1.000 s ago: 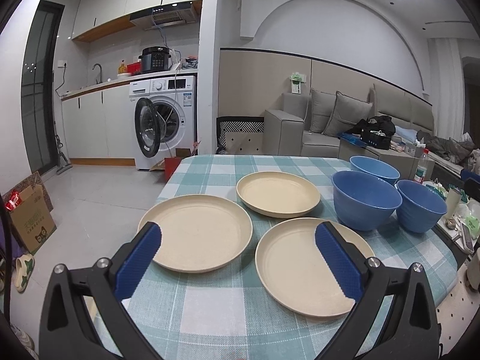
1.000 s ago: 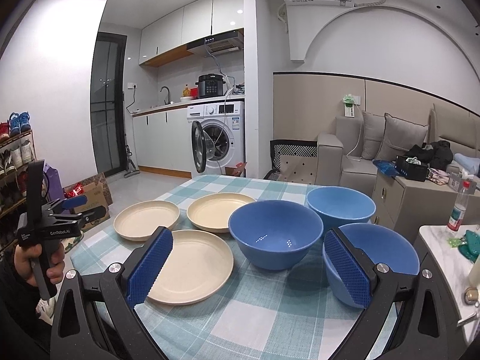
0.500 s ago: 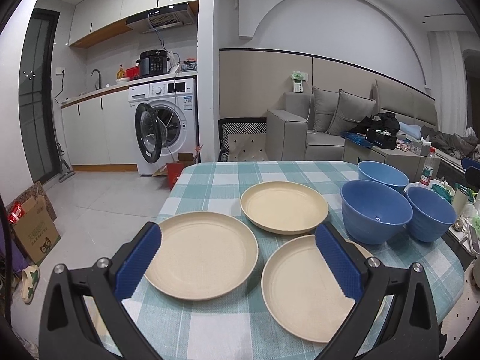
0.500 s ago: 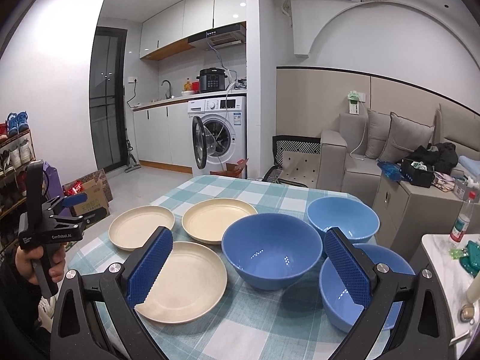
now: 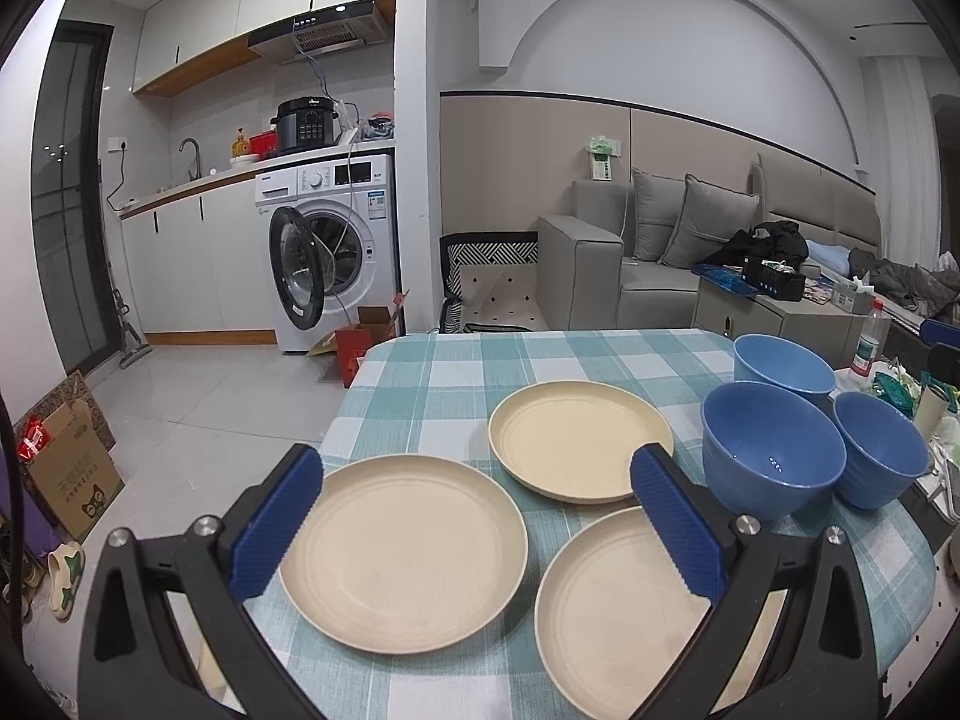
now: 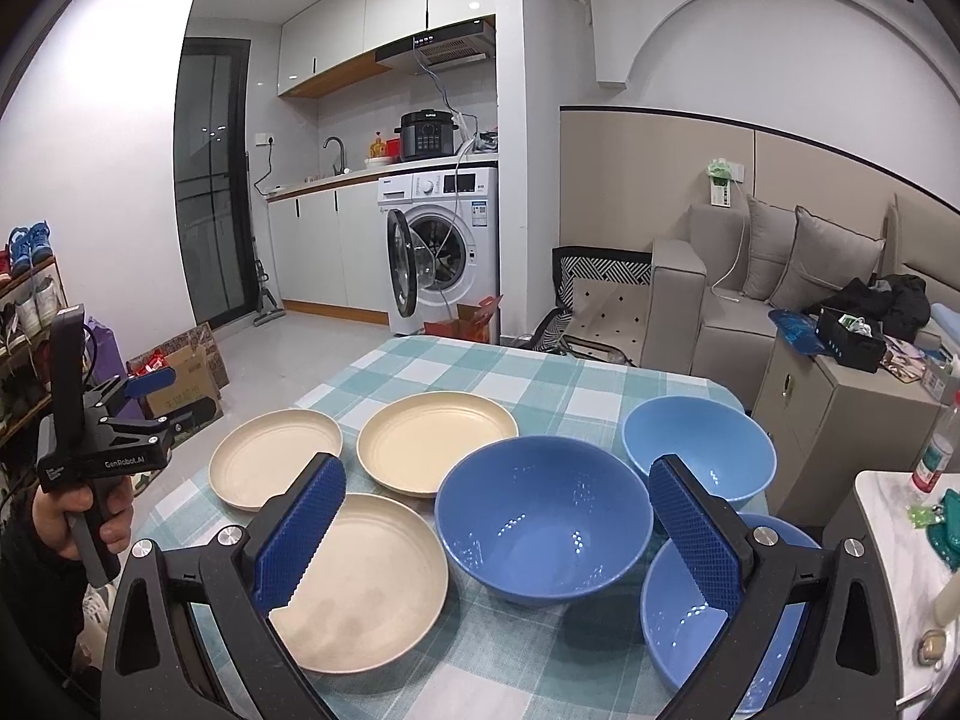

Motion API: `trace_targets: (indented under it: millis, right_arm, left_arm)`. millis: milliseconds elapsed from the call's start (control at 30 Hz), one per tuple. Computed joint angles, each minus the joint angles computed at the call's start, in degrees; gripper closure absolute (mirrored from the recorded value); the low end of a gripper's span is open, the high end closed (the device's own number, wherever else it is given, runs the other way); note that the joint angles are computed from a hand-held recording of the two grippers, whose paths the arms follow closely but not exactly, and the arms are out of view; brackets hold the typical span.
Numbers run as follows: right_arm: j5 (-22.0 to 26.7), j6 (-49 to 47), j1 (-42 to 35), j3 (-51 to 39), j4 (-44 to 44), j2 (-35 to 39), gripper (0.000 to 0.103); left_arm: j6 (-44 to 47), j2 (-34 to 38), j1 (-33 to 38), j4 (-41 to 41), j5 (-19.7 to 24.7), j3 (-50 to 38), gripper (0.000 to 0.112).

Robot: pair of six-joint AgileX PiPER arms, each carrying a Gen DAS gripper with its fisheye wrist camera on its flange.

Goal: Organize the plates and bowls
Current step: 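Move both tools forward toward the cream plates on the table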

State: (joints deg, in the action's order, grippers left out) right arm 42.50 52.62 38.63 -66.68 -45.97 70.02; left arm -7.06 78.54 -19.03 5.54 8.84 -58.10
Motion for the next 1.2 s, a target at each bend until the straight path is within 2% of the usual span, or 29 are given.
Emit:
trace_targets:
  millis: [167,267,367,600,1000,1200]
  right_arm:
    - [-2.1,-4.6,-2.8,-3.5,3.9,2.5,0.0]
    - [-2.3,-8.2,-4.1,-6.8,6.4,4.9,0.0]
    - [-2.8,-12.3,-6.0,-9.4,10.0,7.0,0.0]
    - [-3.7,-22.4,-11.1,-15.6,20.1,12.3,0.0]
    - [0.6,-35.2,-16.6,-30.6,32.0,23.5,0.0]
    - [4.2,-38.6,-17.7,-38.9,34.8,29.3,0.0]
  left_arm:
    - [1.5,3.0,0.4,-1.4,2.1,-4.0,0.009]
    - [4.9,4.9,0.8,-5.3,3.3,-6.2,0.009]
    - [1.1,6.7,0.6,-1.5,4.0,-8.2,0.009]
    - [0.5,10.4,0.4,-1.2,5.7,-13.3,0.009]
    - [-6.3,17.8,-0.9,7.0,9.3,-21.8,0.009]
    - [-6.0,20.8,-0.6,6.5,10.7,-25.7,0.009]
